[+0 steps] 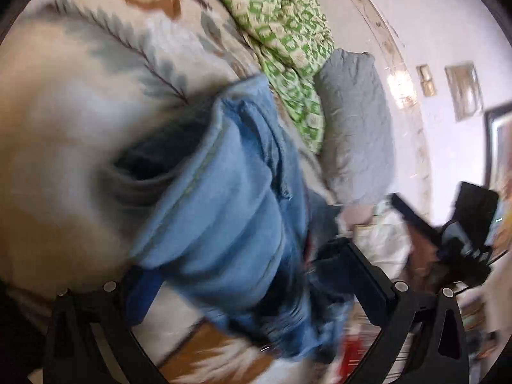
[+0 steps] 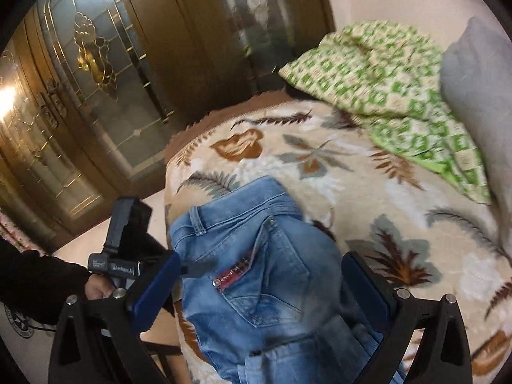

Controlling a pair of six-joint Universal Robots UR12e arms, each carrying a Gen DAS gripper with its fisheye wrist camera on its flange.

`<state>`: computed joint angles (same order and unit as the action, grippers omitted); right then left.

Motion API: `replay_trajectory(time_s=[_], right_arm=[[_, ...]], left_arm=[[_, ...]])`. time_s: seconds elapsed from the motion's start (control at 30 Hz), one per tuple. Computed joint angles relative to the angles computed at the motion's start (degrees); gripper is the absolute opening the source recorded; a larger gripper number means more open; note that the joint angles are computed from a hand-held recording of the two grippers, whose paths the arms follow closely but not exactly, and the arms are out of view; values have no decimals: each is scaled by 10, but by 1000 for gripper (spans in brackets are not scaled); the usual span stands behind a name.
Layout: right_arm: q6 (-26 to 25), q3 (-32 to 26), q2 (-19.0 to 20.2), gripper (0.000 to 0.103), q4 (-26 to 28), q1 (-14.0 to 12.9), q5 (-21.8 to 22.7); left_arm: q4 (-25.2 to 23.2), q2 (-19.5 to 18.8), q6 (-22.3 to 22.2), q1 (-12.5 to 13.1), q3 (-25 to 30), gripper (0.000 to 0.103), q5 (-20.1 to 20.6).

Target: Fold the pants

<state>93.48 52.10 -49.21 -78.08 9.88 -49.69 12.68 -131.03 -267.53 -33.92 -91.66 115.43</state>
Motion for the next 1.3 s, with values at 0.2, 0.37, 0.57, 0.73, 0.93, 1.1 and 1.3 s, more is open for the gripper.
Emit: replay_trajectory(time_s=[0.2,0.37,0.57,0.73,0.93,1.1,1.3], right_arm=[[5,-119,69,102,104,40,-81],[19,-205,123,101,134,79,-155],[36,-239,160,85,123,116,-241],[19,-199,148,74,88,127,-266],[-18,-110,98,44,0,124,-262],[-48,-88,65,38,-18,106,-217],[-73,-64,20,37,-23,56,-131]], left_arm=[[12,6,-34,-3,-22,65,3],[21,5,-32,-9,-32,49,10],[22,2,-15,-17,-29,49,34],[19,3,-11,-17,-31,44,36],[-14,9,-2,-19,-25,20,45],[-88,20,92,-33,11,17,101],[-230,16,235,-54,97,17,175]])
